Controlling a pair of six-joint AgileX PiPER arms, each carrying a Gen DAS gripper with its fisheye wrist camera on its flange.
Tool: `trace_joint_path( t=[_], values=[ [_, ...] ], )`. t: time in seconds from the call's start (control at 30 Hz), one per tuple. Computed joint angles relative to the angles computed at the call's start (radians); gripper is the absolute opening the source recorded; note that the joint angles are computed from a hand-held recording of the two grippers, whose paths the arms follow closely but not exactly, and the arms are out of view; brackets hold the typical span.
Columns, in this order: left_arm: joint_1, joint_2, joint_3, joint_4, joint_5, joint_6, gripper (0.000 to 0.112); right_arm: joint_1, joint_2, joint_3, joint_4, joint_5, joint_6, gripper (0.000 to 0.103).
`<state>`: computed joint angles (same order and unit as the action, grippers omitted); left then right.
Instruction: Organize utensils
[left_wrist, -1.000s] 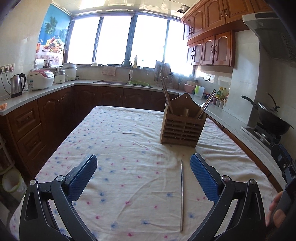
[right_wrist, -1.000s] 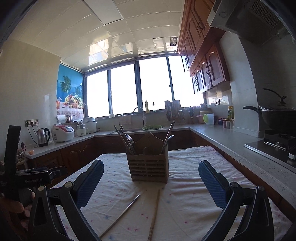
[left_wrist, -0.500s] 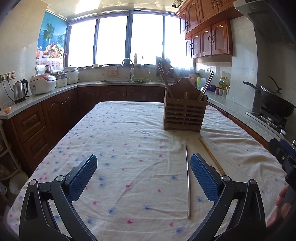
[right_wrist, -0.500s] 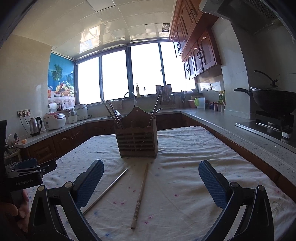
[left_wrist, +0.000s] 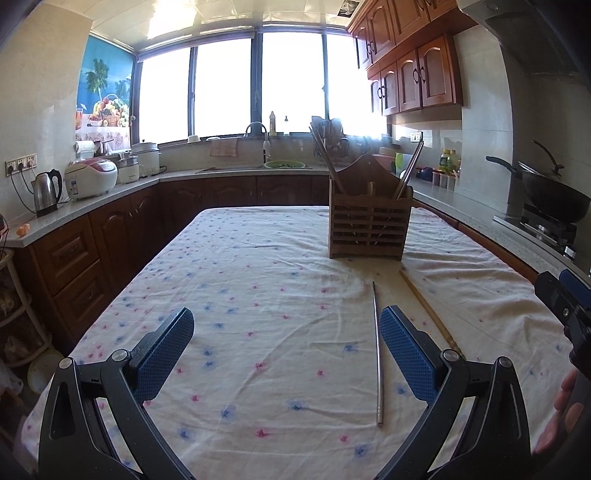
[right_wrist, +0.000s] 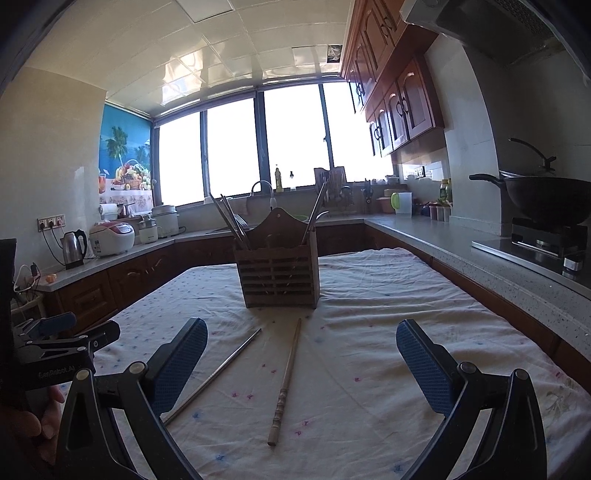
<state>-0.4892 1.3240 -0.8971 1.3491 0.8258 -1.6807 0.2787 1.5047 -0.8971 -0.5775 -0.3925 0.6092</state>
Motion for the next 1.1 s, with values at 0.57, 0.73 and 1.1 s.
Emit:
trace_joint_path(
  t=[0.57, 0.73, 1.1],
  values=[
    [-0.05, 0.023, -0.003, 0.037, 0.05, -0.01, 0.103, 0.0, 0.01, 0.01, 0.017, -0.019, -0.018, 0.103],
    [-0.057, 0.029, -0.006, 0.04, 0.061, -0.008, 0.103, -0.005, 0.009, 0.013, 0.014, -0.028, -0.01, 0.103],
    [-0.057, 0.033, -0.008, 0.041, 0.057, -0.012, 0.103, -0.004, 0.008, 0.014, 0.018, -0.027, -0.013, 0.103]
  ],
)
